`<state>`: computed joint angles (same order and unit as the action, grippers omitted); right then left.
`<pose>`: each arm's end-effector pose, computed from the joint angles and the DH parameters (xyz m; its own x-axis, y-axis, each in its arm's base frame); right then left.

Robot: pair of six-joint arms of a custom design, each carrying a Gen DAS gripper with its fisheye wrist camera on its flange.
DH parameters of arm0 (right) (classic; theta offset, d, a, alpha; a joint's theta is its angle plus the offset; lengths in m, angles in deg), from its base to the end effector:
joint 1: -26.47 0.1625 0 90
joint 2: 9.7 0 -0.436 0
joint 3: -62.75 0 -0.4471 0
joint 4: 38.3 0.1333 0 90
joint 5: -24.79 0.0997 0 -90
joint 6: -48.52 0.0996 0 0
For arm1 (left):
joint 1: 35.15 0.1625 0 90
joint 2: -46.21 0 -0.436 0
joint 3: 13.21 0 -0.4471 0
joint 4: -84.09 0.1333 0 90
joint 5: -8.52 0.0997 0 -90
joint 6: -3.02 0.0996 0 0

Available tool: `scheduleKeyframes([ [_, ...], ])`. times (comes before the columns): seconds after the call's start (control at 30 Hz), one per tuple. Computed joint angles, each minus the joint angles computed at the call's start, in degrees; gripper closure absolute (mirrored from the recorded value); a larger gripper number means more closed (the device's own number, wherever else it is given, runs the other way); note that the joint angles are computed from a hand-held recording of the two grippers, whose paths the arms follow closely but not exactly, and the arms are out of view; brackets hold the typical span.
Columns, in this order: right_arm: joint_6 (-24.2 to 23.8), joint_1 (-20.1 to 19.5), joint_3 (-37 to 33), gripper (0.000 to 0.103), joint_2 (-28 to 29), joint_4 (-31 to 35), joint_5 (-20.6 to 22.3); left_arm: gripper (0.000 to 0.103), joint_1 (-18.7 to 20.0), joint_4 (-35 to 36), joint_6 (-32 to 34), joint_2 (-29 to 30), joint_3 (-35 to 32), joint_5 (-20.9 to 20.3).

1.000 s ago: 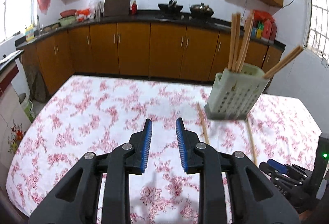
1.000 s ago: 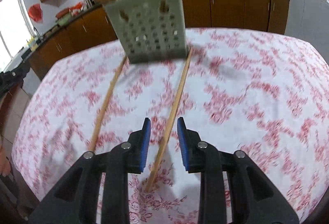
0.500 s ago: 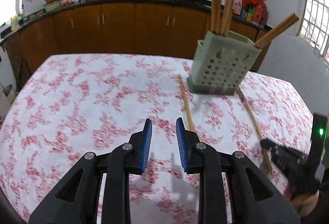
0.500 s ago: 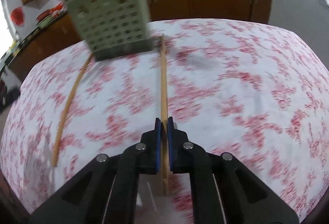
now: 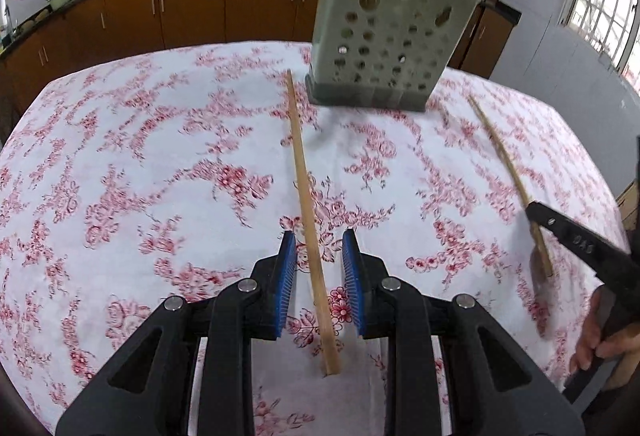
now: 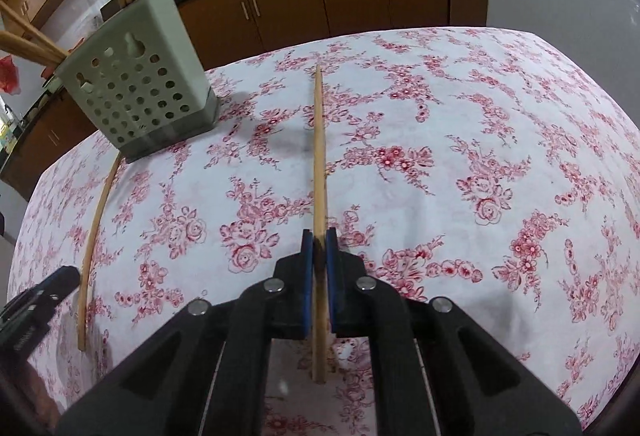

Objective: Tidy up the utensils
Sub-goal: 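Close the right tool on the last chopstick while the left tool grasps another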

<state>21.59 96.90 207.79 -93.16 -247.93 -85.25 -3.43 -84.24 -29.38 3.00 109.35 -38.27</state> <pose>-0.0387 -0.4050 0.2375 -0.7826 0.2990 0.5460 -0.1988 0.7111 -0.6744 -0.3184 -0.4336 -0.0527 -0.7705 0.2472 -0.5875 0.5183 0.7795 -0.3518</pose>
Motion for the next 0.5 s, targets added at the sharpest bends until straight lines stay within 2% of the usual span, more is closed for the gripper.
scheduleKeyframes([
  [0.07, -0.51, 0.22, 0.14, 0.096, 0.11, -0.07, -0.01, 0.08, -0.02, 0.85, -0.45, 0.95, -0.52, 1.51],
  [0.2, -1.54, 0.84, -0.14, 0.095, 0.85, 0.07, 0.07, 0.095, 0.28, 1.36, -0.88, 1.22, -0.69, 3.96],
  [0.33, -2.83, 1.51, -0.56, 0.096, 1.71, 0.4, 0.54, 0.095, 1.79, 1.94, -1.69, 0.19, -0.61, 5.85],
  [0.5, -5.12, 2.98, -1.74, 0.096, 4.14, -1.09, -0.87, 0.095, 4.05, 2.45, -1.89, -0.97, -0.82, 8.06],
])
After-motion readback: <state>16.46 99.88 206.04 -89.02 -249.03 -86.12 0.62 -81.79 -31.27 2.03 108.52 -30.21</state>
